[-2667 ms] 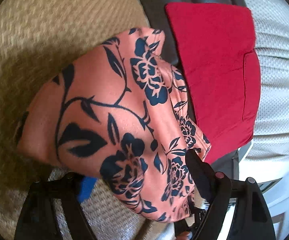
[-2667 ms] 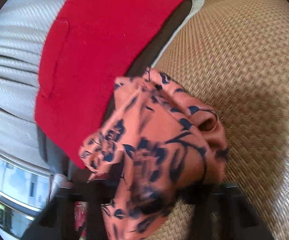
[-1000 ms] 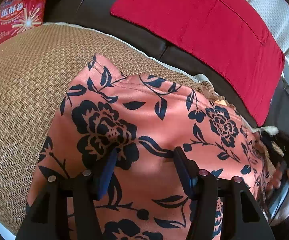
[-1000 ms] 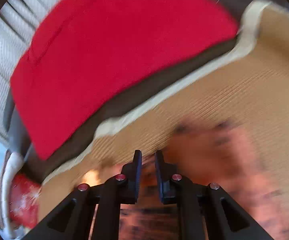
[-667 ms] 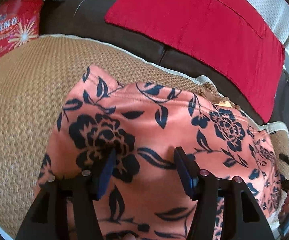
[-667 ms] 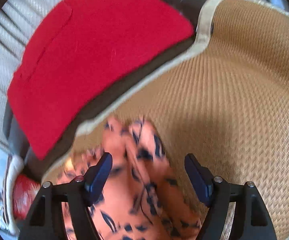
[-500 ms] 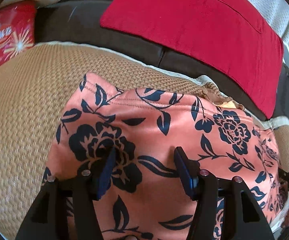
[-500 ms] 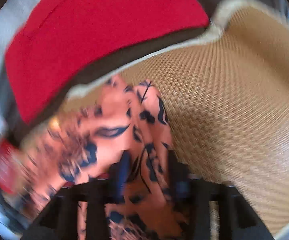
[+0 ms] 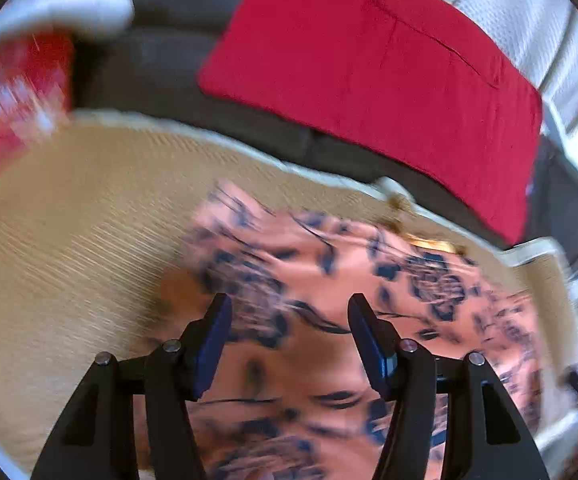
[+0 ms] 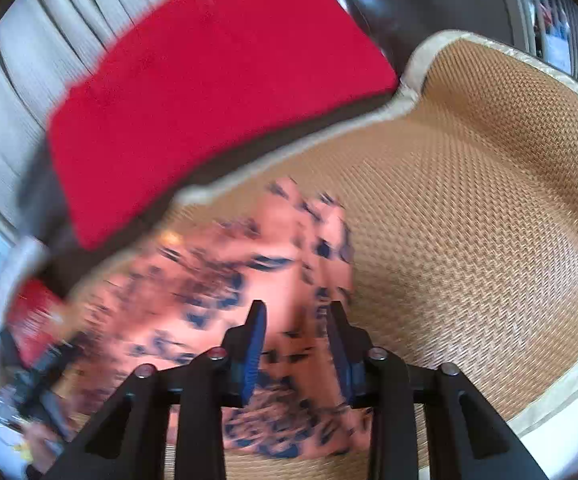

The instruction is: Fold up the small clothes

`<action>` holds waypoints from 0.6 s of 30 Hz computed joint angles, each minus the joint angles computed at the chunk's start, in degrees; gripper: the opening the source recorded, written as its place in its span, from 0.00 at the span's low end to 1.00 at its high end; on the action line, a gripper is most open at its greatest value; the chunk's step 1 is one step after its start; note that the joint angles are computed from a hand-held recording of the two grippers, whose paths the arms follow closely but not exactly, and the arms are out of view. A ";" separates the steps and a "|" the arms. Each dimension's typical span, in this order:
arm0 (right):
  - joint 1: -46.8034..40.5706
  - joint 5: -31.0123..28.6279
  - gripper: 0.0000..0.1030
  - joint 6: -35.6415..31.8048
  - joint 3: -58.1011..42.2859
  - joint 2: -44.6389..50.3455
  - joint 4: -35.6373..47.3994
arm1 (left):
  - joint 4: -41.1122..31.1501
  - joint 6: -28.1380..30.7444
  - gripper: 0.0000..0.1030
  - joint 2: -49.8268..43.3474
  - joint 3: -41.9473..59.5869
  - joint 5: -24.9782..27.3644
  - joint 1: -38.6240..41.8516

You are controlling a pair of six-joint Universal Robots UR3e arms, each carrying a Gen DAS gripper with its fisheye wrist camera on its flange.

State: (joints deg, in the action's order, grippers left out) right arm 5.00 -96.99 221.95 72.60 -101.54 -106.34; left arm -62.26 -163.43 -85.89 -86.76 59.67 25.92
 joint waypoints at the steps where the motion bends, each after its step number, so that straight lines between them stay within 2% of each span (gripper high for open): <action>1: 0.52 0.94 0.68 0.18 1.66 -2.00 -2.15 | 3.14 -0.49 0.62 0.59 -1.08 2.48 0.02; 3: 3.72 -1.14 0.70 0.85 2.35 -2.16 -5.83 | 4.87 -2.20 0.65 -0.93 -0.04 6.79 0.17; 6: 4.96 1.25 0.69 -0.46 0.43 0.75 -6.16 | -0.86 -4.70 0.65 -6.53 4.02 12.93 0.31; 7: 4.83 2.80 0.68 -0.28 -0.06 2.18 -5.55 | -2.80 -5.06 0.64 -7.94 4.52 13.24 1.06; 8: 4.48 4.23 0.68 -0.16 0.01 2.99 -5.31 | -0.43 -4.39 0.65 -6.95 2.63 12.20 1.76; 10: 3.97 6.52 0.67 1.19 0.95 5.17 -2.70 | 3.21 -1.45 0.65 -5.97 1.53 17.07 -0.59; 11: 4.53 7.21 0.62 2.02 0.93 6.33 -0.42 | 3.66 -0.66 0.65 -5.50 1.16 17.71 -0.84; 12: 4.65 7.35 0.61 1.82 1.12 7.38 1.43 | 3.99 -0.84 0.65 -4.92 0.96 17.39 -1.07; 13: 5.54 6.02 0.61 1.70 1.24 7.52 1.06 | 4.49 -1.05 0.65 -2.66 -0.56 13.44 0.88; 15: 7.12 3.54 0.61 1.00 -0.07 7.28 1.27 | 5.58 -0.84 0.65 0.46 -2.20 10.08 2.14; 18: 6.87 3.32 0.61 0.81 -0.18 5.67 -2.06 | 7.62 0.33 0.66 3.81 -2.90 8.96 1.98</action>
